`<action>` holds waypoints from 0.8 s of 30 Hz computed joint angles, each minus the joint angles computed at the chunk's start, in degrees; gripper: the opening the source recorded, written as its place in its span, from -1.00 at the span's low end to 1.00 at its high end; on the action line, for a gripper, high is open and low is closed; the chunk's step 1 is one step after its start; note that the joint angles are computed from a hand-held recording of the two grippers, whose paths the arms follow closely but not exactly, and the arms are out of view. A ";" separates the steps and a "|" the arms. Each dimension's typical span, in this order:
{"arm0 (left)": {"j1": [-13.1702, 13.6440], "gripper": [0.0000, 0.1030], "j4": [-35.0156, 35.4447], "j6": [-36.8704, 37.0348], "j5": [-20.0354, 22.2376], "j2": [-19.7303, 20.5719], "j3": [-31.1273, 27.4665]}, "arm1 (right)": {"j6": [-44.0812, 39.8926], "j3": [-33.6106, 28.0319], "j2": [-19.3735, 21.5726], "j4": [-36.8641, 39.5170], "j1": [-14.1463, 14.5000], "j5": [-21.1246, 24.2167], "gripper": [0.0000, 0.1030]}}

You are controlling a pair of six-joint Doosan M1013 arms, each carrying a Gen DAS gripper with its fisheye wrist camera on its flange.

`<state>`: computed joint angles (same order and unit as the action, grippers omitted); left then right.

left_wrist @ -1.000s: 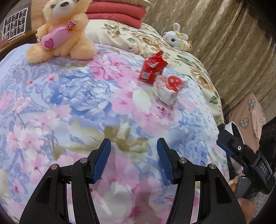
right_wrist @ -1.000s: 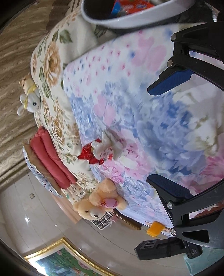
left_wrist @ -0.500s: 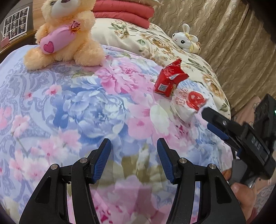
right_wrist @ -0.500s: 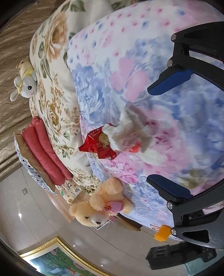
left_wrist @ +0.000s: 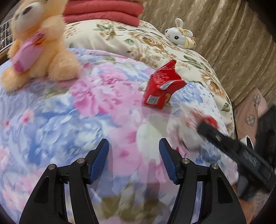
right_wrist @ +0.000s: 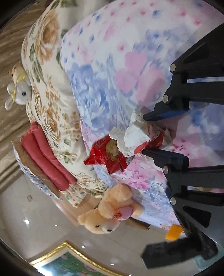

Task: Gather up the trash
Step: 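Grasp the red snack wrapper with left tool while right tool grasps white tissue, then carry the red wrapper and white tissue over the trash bin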

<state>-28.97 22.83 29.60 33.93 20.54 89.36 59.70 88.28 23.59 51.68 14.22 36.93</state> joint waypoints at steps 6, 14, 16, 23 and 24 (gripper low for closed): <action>0.43 0.43 -0.27 2.42 -0.05 3.22 -4.24 | -0.92 5.33 -3.16 4.48 -2.64 -2.89 -0.37; 0.15 0.47 5.81 -1.03 1.51 6.09 -8.24 | -1.26 6.15 -3.28 7.58 -3.45 -3.20 -0.36; 0.16 0.18 7.42 -2.38 0.68 6.12 -8.15 | -0.89 5.96 -3.49 5.10 -2.60 -4.72 -0.36; 0.40 -0.74 6.73 -3.36 -1.71 5.14 -6.35 | -2.44 6.65 -4.48 0.88 -0.99 -8.16 -0.36; 0.21 -0.80 6.76 -3.55 -1.53 4.89 -6.02 | -2.50 6.70 -4.46 1.42 -1.16 -8.06 -0.36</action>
<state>-28.76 29.59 26.05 32.39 25.44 83.34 57.20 94.98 19.13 53.10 13.06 28.87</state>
